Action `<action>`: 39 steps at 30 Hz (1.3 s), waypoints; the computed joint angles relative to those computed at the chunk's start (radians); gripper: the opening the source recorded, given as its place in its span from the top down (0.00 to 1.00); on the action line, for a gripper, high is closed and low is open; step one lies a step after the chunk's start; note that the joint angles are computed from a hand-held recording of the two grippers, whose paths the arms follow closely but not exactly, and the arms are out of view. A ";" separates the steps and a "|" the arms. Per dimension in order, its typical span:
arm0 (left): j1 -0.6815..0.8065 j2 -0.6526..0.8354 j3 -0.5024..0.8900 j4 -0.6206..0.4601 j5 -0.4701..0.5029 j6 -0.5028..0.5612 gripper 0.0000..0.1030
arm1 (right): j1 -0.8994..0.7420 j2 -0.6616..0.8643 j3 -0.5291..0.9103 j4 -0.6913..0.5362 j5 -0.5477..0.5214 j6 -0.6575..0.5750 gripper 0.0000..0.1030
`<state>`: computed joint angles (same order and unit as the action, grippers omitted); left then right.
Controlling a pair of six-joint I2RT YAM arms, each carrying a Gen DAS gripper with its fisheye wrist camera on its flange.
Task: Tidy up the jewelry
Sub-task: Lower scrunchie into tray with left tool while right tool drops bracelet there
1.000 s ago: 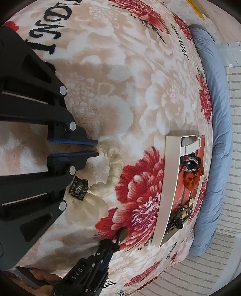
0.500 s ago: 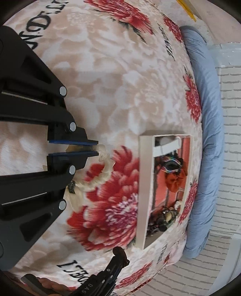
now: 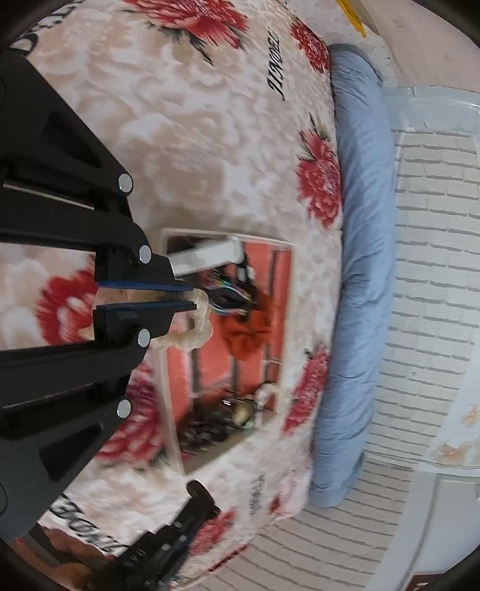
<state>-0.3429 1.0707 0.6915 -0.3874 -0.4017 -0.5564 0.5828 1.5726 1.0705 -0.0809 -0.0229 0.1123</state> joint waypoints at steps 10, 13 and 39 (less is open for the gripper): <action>0.093 0.187 -0.008 0.239 0.075 0.083 0.97 | -0.023 0.176 0.063 0.080 -0.027 -0.013 0.81; 0.134 0.262 -0.013 0.277 0.107 0.098 0.96 | -0.031 0.237 0.083 0.093 -0.041 -0.014 0.81; 0.110 0.346 -0.036 0.339 0.009 0.130 0.46 | -0.088 0.334 0.104 0.130 -0.057 0.060 0.80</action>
